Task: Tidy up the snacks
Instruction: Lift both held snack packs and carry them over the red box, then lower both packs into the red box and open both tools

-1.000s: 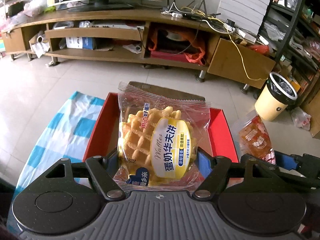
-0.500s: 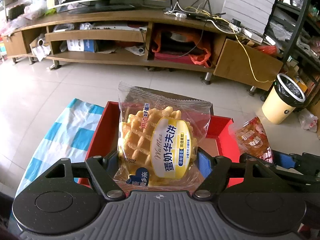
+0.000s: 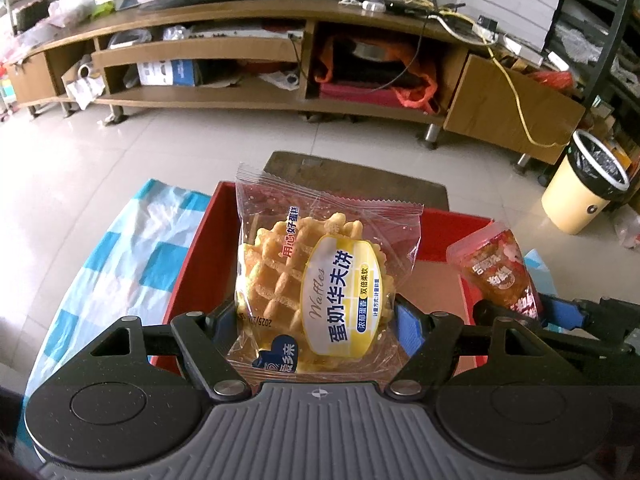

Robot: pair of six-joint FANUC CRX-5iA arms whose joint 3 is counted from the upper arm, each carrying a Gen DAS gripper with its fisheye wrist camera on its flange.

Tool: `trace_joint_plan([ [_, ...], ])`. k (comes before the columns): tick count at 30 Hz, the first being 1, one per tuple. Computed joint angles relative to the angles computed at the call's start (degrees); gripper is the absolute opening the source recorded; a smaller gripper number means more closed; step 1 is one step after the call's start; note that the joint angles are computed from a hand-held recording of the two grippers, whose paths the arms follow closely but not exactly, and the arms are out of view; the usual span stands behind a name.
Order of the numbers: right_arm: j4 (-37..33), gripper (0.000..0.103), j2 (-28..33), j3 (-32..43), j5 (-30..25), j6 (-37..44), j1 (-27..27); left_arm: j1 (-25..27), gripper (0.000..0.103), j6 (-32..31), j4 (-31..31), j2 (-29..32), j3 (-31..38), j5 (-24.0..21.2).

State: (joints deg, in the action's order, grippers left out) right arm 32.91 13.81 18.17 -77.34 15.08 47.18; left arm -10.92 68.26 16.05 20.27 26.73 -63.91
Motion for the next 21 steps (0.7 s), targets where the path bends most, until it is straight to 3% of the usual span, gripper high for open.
trace_joint_plan([
  [21, -4.72, 0.043, 2.48, 1.40, 1.16, 3.05, -1.99, -1.23, 0.081, 1.93, -4.87, 1.75, 2.11, -2.24],
])
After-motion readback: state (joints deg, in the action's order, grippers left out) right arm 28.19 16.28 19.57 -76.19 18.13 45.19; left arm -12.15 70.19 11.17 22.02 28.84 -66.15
